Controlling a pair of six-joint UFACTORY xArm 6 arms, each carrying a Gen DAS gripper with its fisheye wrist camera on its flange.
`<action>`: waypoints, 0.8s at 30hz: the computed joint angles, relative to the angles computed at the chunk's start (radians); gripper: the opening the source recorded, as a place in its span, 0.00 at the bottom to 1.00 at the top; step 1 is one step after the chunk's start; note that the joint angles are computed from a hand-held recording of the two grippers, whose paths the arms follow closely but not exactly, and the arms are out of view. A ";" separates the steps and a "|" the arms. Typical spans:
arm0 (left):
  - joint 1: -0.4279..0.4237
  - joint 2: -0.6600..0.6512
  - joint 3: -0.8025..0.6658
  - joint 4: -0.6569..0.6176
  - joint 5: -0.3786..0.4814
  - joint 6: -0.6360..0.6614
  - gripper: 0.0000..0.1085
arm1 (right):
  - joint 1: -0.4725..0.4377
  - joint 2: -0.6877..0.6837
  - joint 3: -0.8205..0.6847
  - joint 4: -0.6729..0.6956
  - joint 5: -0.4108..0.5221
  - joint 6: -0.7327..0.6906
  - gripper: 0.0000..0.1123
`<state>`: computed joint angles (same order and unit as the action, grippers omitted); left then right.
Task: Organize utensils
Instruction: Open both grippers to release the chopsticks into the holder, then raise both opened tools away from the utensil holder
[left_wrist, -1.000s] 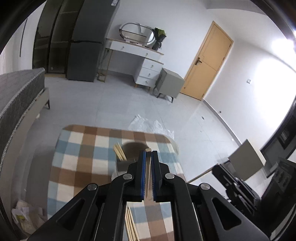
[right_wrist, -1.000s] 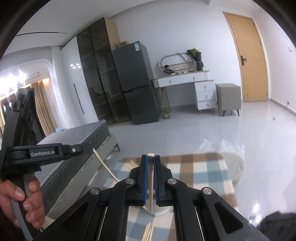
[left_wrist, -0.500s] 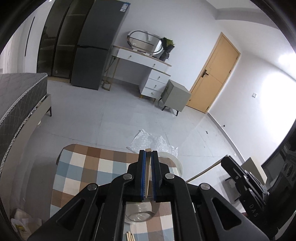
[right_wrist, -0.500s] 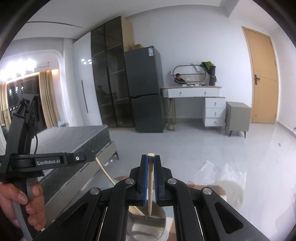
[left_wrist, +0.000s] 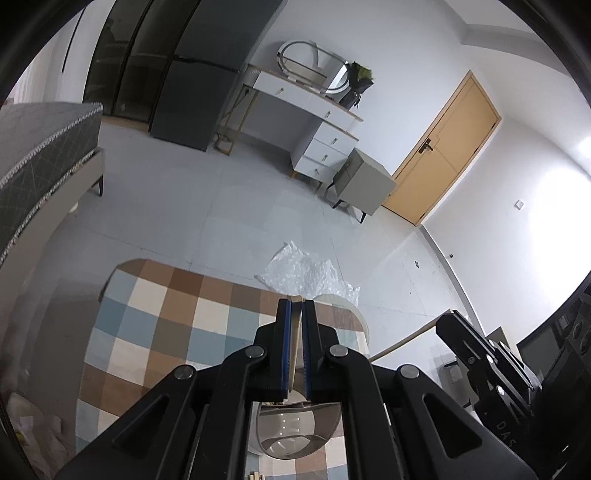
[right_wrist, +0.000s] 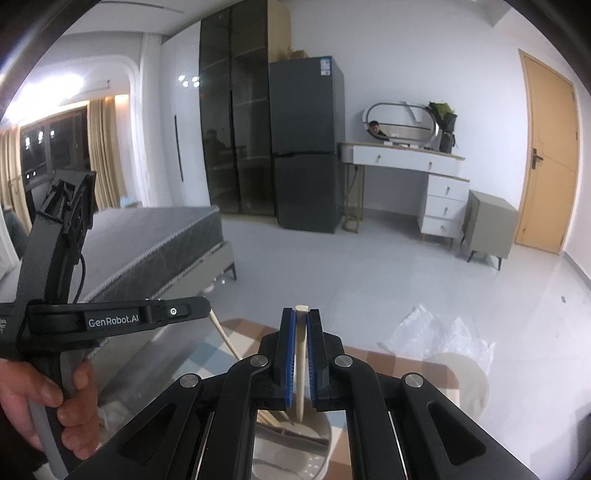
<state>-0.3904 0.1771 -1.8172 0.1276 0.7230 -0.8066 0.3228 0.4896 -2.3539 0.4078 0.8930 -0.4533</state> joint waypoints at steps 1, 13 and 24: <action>0.000 0.002 0.000 -0.007 0.003 0.005 0.01 | 0.000 0.010 -0.013 -0.008 0.010 0.000 0.05; 0.008 0.054 -0.089 -0.173 0.156 0.116 0.07 | -0.030 0.008 0.047 0.031 0.076 0.068 0.12; -0.019 -0.038 -0.018 -0.018 0.180 -0.002 0.51 | -0.052 -0.153 0.260 0.088 -0.008 0.087 0.39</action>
